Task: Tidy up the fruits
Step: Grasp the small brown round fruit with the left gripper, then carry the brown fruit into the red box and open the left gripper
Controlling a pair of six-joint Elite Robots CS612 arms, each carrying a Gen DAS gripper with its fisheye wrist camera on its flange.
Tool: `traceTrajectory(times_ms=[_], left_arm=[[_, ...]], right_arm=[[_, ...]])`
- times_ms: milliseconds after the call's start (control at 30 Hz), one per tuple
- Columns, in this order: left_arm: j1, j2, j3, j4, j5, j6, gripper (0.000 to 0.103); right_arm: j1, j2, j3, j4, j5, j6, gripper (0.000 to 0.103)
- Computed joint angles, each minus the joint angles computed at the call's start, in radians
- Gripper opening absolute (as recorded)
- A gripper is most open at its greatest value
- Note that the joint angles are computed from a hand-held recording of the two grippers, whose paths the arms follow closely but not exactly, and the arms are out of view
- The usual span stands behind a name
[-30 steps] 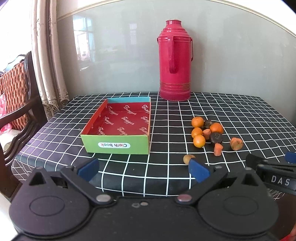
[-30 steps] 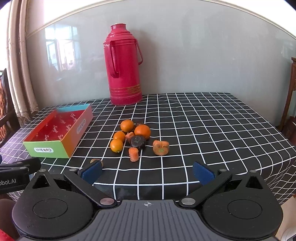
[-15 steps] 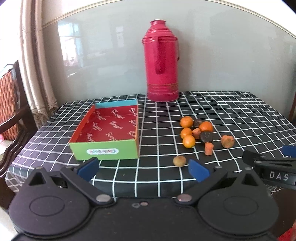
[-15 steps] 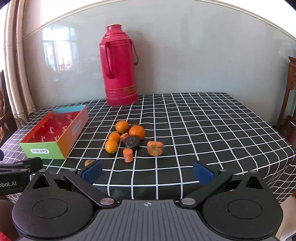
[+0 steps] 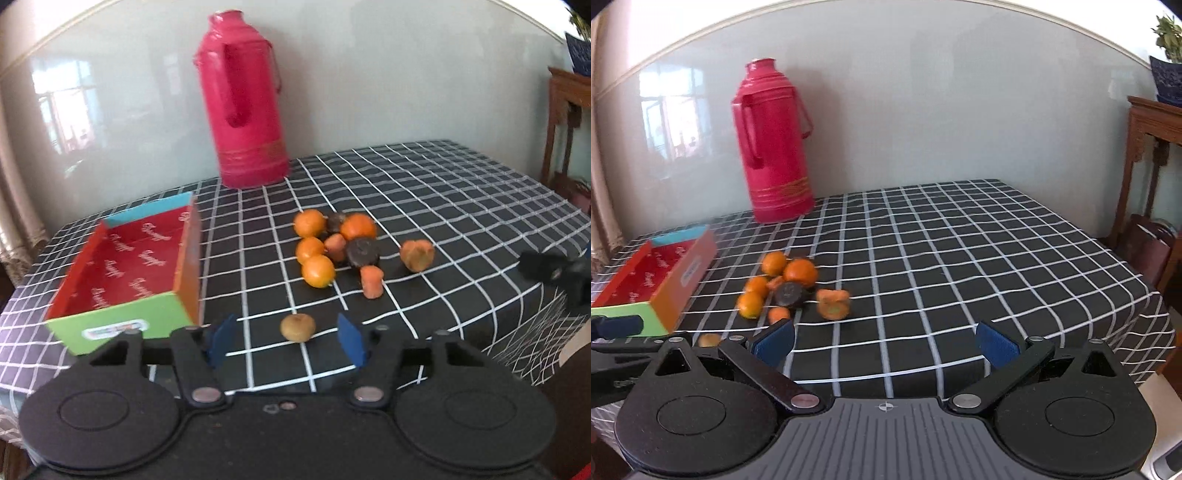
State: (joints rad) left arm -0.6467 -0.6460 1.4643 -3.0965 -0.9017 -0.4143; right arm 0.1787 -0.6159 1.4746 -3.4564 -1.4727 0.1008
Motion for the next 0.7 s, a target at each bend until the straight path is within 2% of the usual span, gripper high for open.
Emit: traceTrajectory(times_ms=[200, 367, 500, 700], left_arm=[[0.024, 0.049, -0.052, 0.018, -0.054, 0.028, 0.041], [0.039, 0.073, -0.078, 0.019, -0.071, 0.029, 0.026], [0.045, 0.088, -0.086, -0.024, -0.081, 0.05, 0.019], [0.042, 0.102, -0.087, -0.076, -0.066, 0.041, 0.018]], right_arm=[[-0.008, 0.012, -0.017, 0.013, -0.043, 0.015, 0.103], [-0.006, 0.024, -0.034, 0.021, -0.058, 0.023, 0.103], [0.0, 0.034, -0.052, 0.035, -0.056, 0.01, 0.103], [0.008, 0.049, -0.075, 0.051, -0.05, -0.001, 0.103]])
